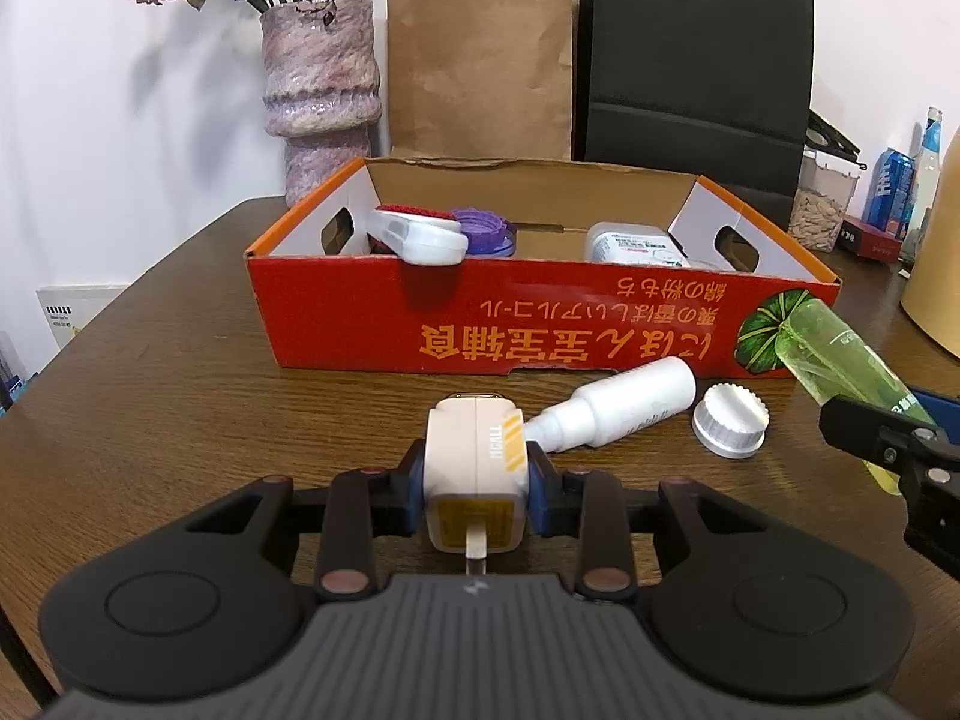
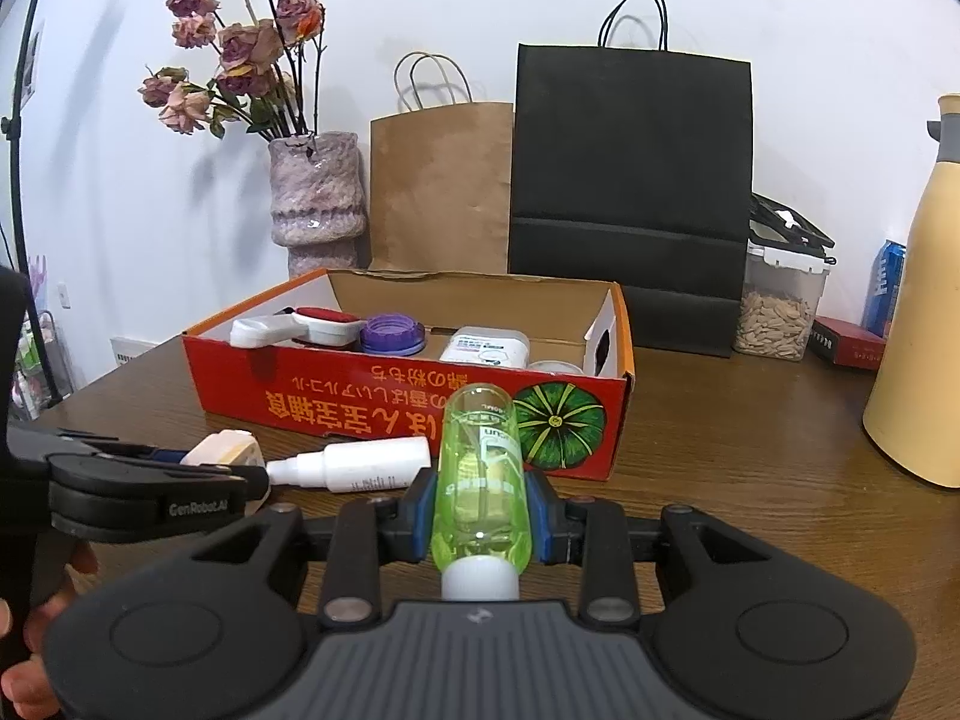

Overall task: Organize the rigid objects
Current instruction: 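Grasp the white-and-yellow plug block with the left gripper while the right holds the green bottle, then lift and carry the plug block and green bottle over the red box with both grippers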

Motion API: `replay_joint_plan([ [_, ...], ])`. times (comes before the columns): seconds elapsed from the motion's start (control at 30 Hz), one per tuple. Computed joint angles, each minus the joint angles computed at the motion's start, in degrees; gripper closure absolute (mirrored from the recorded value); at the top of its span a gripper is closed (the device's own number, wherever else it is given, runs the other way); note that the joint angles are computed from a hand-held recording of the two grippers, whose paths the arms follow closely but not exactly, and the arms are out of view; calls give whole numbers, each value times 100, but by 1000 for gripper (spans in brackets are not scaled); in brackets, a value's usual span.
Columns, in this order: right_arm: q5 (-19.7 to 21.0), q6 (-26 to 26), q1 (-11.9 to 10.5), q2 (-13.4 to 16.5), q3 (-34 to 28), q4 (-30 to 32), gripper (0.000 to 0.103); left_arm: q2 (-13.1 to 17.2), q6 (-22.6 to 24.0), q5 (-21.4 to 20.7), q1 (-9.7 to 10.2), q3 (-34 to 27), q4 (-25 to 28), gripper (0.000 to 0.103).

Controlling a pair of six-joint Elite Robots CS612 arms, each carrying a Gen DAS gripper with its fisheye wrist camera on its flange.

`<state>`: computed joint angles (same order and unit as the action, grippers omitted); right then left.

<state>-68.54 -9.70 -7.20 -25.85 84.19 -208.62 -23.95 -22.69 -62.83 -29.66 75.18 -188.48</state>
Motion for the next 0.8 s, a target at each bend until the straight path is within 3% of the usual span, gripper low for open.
replay_joint_plan([
  [0.8, 135, 133, -4, -9, 22, -421, 73, -171, 457, 213, -92, 286, -1015, 70],
])
